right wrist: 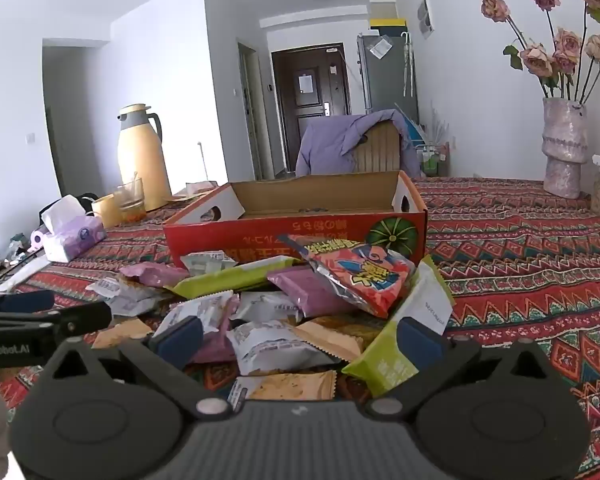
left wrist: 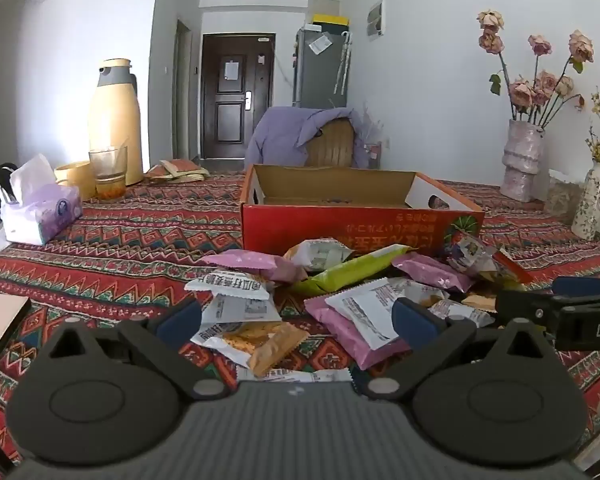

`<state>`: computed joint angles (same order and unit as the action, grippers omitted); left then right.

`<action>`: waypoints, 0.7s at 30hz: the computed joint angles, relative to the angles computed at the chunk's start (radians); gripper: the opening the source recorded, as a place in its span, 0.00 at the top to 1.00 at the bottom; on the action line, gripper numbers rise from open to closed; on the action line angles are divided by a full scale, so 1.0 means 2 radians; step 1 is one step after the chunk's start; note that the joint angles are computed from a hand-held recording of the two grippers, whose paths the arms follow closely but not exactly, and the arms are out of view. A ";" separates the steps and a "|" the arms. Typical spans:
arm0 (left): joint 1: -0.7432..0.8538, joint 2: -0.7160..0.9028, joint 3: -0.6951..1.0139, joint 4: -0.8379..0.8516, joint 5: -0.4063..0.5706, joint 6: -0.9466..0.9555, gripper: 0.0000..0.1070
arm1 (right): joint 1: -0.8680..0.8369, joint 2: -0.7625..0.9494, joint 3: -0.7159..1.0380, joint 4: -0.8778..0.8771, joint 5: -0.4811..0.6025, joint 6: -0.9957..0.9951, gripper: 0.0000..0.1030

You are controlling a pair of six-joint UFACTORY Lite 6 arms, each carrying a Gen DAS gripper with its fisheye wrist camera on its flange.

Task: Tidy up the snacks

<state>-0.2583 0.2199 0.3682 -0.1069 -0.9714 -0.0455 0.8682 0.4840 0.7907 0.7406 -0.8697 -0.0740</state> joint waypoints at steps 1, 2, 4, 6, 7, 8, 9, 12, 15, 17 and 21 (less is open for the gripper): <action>0.007 0.001 0.002 0.014 0.002 -0.005 0.04 | -0.001 -0.001 -0.001 -0.006 0.000 0.014 0.00; 0.010 0.002 0.005 0.021 0.003 -0.007 0.04 | -0.001 -0.002 -0.001 -0.003 0.001 0.012 0.00; -0.005 0.000 0.005 -0.003 0.001 0.004 0.04 | -0.001 -0.004 -0.002 -0.001 0.001 0.009 0.00; -0.001 0.011 0.000 0.005 -0.021 0.000 0.04 | 0.000 -0.010 -0.006 0.003 0.001 0.005 0.00; 0.002 0.016 0.008 0.006 -0.013 -0.002 0.04 | 0.003 0.006 0.007 0.005 -0.001 0.004 0.00; -0.002 0.013 0.007 0.003 -0.013 0.001 0.04 | 0.000 0.010 0.009 0.000 -0.002 0.008 0.00; -0.002 0.017 0.007 0.006 -0.015 -0.001 0.04 | 0.000 0.011 0.008 -0.001 -0.004 0.009 0.00; 0.003 0.022 0.003 0.013 -0.027 -0.007 0.04 | 0.000 0.016 0.012 0.003 -0.002 0.005 0.00; 0.005 0.023 0.002 0.018 -0.029 -0.009 0.04 | -0.001 0.011 0.011 0.009 0.004 -0.003 0.00; 0.006 0.023 0.002 0.018 -0.029 -0.009 0.04 | 0.000 0.010 0.009 0.011 0.003 -0.003 0.00; 0.009 0.026 0.003 0.022 -0.028 -0.012 0.04 | 0.001 0.010 0.010 0.015 0.004 -0.005 0.00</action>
<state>-0.2394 0.2717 0.3747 -0.0629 -1.0274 -0.0695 0.8704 0.5050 0.8112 0.7701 -0.8620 -0.0831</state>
